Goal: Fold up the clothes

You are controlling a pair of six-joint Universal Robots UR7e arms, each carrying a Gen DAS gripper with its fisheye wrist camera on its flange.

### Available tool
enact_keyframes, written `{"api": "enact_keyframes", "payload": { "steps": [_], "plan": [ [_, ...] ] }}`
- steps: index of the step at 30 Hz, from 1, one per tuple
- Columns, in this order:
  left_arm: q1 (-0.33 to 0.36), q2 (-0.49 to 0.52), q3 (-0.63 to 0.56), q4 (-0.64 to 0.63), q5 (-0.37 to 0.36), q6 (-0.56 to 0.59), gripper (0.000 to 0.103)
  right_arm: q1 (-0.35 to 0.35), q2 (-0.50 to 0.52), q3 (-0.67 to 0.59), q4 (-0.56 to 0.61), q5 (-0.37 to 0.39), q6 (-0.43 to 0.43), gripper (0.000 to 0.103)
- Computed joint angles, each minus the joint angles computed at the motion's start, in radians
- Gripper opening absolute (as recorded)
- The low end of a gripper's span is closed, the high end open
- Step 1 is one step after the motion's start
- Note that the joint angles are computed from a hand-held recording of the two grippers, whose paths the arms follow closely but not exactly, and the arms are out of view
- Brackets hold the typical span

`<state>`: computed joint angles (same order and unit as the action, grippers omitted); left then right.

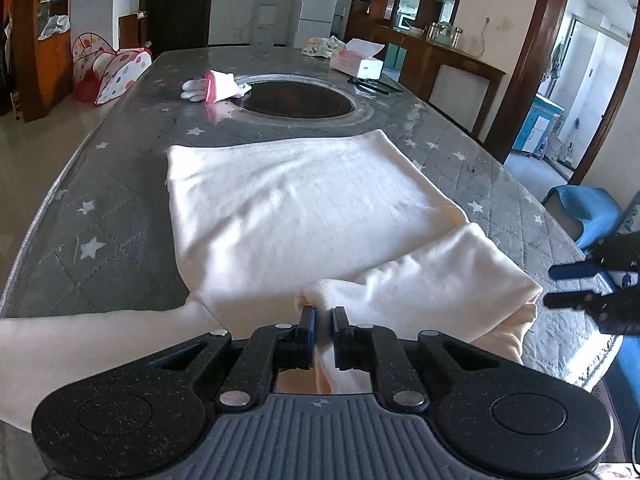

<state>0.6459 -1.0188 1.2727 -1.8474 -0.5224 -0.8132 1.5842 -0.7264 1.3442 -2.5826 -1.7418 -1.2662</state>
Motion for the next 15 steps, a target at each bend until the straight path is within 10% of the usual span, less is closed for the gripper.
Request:
{"api": "enact_keyframes", "payload": {
  "steps": [15],
  "plan": [
    [0.002, -0.027, 0.035, 0.015, 0.017, -0.052, 0.013, 0.040, 0.198, -0.219, 0.070, 0.054, 0.017, 0.014]
  ]
}}
